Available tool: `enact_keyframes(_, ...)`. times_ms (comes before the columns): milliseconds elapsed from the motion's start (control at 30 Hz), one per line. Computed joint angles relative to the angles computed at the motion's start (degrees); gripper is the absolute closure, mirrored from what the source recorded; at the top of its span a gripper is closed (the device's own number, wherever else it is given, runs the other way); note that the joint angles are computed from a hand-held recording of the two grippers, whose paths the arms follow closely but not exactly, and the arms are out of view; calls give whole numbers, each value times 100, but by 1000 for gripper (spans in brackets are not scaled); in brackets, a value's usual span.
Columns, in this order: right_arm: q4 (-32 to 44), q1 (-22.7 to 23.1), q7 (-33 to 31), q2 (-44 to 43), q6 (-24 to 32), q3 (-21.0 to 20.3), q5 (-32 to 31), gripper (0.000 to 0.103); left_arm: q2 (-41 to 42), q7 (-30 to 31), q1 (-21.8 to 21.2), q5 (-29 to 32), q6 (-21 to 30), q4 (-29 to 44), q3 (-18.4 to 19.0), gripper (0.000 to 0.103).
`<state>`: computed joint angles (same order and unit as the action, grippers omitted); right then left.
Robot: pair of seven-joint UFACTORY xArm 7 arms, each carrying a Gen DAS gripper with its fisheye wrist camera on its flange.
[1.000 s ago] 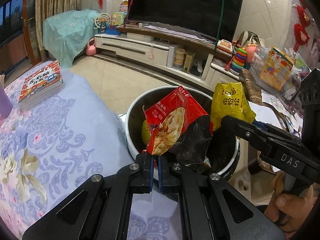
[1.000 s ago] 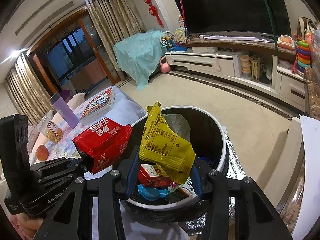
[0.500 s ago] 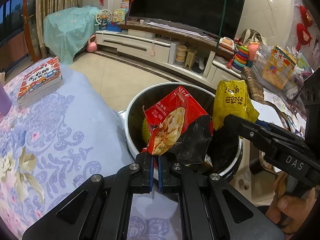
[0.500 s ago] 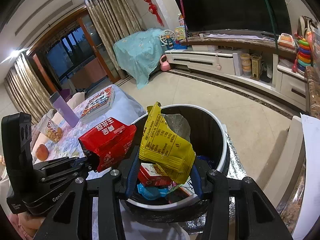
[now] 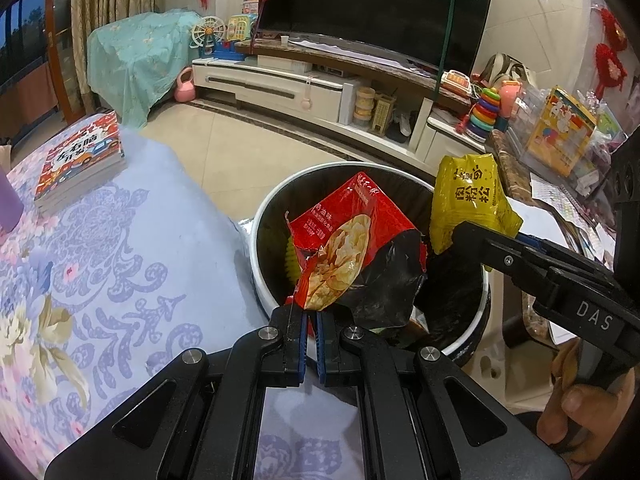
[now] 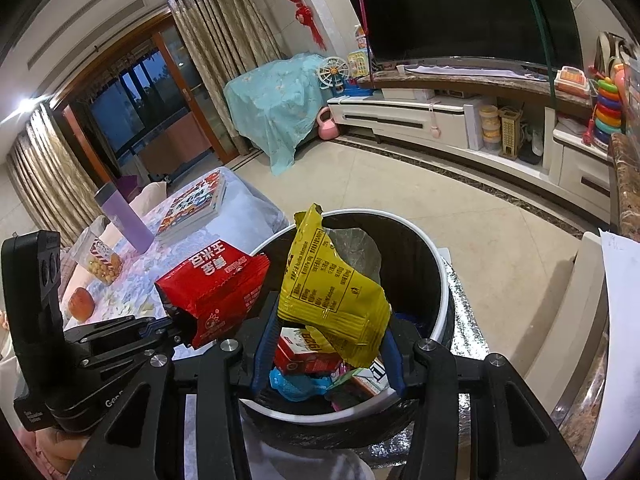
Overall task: Collect trash
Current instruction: 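Carry the red chip bag and yellow snack bag over the trash bin, then open both tools to drop the two snack bags into the bin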
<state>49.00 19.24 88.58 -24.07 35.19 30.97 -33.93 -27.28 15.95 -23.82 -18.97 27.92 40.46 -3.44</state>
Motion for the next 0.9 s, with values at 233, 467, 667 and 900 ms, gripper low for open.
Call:
enact_keyframes(233, -10, 12, -58, -2, 5, -54, 31, 56, 52, -8, 7, 29, -26, 27, -12, 100)
enact_keyframes(467, -4, 35, -104, 55, -49, -134, 135, 52, -9, -65, 73, 80, -56, -12, -42, 55)
enact_keyframes(667, -78, -38, 89, -137, -26, -42, 137, 30, -311, -27, 63, 32, -108, -254, 117, 54)
enact_keyframes(900, -46, -119, 361, -320, 106, 238, 111, 14, -976, -54, 91, -134, 28, -731, 415, 49)
